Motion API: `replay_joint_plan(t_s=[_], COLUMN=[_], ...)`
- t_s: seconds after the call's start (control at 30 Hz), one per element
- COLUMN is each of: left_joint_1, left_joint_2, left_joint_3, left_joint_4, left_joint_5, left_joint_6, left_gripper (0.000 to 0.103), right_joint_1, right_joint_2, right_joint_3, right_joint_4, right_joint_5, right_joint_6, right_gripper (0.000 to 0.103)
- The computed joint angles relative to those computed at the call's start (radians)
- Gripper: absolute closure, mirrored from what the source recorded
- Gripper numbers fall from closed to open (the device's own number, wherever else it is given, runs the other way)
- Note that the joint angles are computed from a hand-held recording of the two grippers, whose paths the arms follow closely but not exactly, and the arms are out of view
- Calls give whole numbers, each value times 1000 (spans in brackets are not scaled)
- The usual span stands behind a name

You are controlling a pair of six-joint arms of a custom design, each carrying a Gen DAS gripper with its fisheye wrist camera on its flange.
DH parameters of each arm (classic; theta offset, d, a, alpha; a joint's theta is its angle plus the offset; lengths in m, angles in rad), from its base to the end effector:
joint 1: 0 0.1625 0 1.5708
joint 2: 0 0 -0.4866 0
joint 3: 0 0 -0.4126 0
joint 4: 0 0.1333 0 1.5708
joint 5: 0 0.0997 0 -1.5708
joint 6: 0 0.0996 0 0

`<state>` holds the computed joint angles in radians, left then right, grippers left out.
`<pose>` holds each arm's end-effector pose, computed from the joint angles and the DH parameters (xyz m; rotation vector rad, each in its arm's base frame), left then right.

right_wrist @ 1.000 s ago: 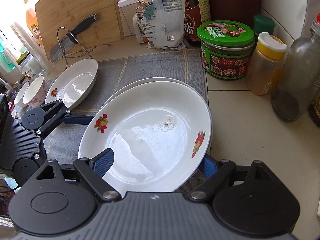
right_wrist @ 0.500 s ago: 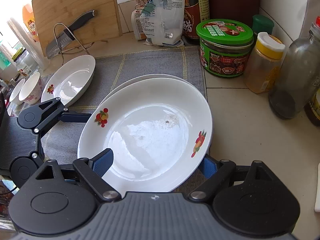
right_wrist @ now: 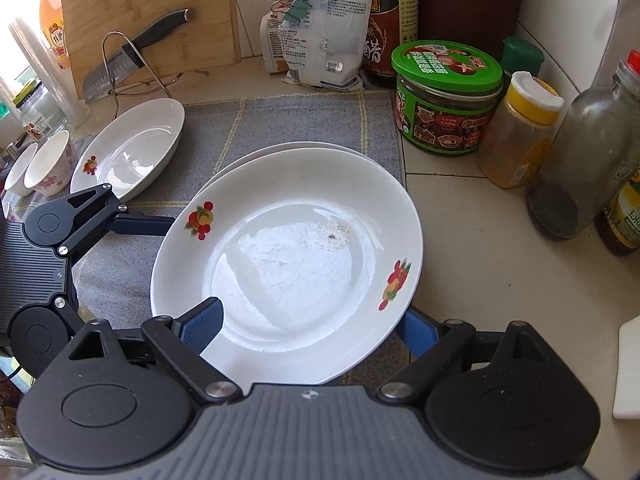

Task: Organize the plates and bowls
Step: 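Lower the large plate onto the stained plate with the right gripper, then open the right gripper and move it to the flowered plate by the cutting board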

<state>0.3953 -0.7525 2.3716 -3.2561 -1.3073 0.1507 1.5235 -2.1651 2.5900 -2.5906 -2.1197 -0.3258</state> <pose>-0.3458 -0.3168 -0.0064 1.7945 2.3183 -0.2751 0.0702 -0.2372 0.3811 0.1298 -2.4401 0.6062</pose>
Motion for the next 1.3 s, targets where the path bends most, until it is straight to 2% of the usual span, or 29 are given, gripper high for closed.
replay_joint_plan(t_s=[0.1,0.17,0.3,0.5,0.9,1.13,1.3], left_joint_1=[-1,-3,-8,-30,-82,-109,-119], left_joint_2=[0,0,-2,-7,-38,-70,-103], left_joint_3=[1,1,6,21,38,63,81], left_joint_4=[-2,-1,-18,-60,-36,-18,51], left_joint_5=[1,3,7,42,167,265,394], left_joint_6=[-2,-5,-10,-40,-193,-299,-444], left_gripper=[1,1,1,1,1,1,1], right_joint_1=[-2,-5,45,62,123,124,96], right_joint_2=[-2,-16,-2,8,73,124,190], right_joint_3=[0,2,4,11,53,63,46], right_joint_4=[2,-1,-39,-76,-218,-300,-334], right_joint_5=[-6,15,-15,-19,-58,-6,78], right_joint_6=[3,-14,-27,-38,-69,-123,-204], right_gripper=[6,3,0,0,0,0,0])
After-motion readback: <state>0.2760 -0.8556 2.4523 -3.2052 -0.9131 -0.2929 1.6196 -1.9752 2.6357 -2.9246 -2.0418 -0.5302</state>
